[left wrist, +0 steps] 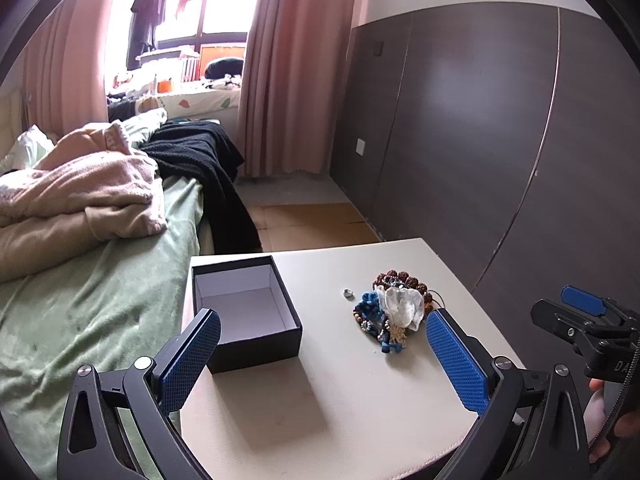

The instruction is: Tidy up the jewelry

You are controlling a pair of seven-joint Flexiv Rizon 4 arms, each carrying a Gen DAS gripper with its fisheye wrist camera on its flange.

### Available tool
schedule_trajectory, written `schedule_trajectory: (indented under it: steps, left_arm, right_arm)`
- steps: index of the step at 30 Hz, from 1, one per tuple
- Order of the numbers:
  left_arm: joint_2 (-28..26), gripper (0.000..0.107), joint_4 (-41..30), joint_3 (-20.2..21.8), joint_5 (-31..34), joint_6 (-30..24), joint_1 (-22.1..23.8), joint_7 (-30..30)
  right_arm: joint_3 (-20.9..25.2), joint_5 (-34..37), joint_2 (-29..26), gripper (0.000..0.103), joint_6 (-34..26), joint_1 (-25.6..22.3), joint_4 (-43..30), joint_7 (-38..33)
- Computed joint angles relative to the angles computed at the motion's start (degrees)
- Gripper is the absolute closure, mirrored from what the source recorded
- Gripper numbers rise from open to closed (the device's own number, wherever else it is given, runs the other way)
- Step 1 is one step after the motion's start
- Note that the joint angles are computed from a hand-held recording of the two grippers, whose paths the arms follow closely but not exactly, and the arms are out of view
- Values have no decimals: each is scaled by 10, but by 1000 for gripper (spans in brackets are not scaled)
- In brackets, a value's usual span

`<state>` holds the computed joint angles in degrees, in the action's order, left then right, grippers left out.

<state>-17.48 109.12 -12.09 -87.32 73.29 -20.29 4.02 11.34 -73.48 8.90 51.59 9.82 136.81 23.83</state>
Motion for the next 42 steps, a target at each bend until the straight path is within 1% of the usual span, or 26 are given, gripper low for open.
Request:
schedule_trajectory:
  steps: [2, 6, 11, 15, 18, 25, 30, 35, 37, 39, 40, 42]
  left_arm:
    - [-1, 4, -2, -1, -10, 5, -3, 11]
    - [-1, 4, 0, 1, -4, 2, -3, 7]
    - [0, 4, 1, 0, -17, 7, -7, 25]
    - [1, 4, 1, 2, -11, 2, -6, 13]
    - [2, 4, 1, 2, -20, 6, -8, 22]
    - [2, 4, 0, 4, -24, 3, -7, 19]
    - [6, 4, 2, 5, -15, 3, -7, 13]
    - [12, 4, 5, 5, -30, 9, -13, 28]
    - [9, 4, 4, 6, -27, 6, -13, 20]
    - [3, 4, 2, 6, -14, 5, -13, 0]
    - [-1, 6, 0, 5, 1, 3, -12, -18]
    - [-6, 10, -3, 1, 14, 0, -9, -34]
  right_arm:
    - [1, 4, -3, 0, -3, 1, -2, -2]
    - [3, 12, -6, 0, -13, 6, -6, -9]
    - [4, 15, -5, 0, -15, 7, -5, -10]
    - [5, 22, -3, 0, -19, 10, -4, -13]
    - [5, 22, -4, 0, -20, 10, -5, -14]
    - [8, 30, -3, 0, -26, 14, -4, -19]
    - [8, 32, -2, 0, -27, 15, -5, -19]
    - [11, 38, 6, 0, -27, 16, 0, -24]
    - [15, 52, 9, 0, -38, 18, -1, -29]
    - [14, 56, 19, 0, -38, 15, 8, -25]
    - [13, 56, 26, 0, -36, 11, 14, -17]
    - [10, 59, 41, 0, -25, 1, 29, -4]
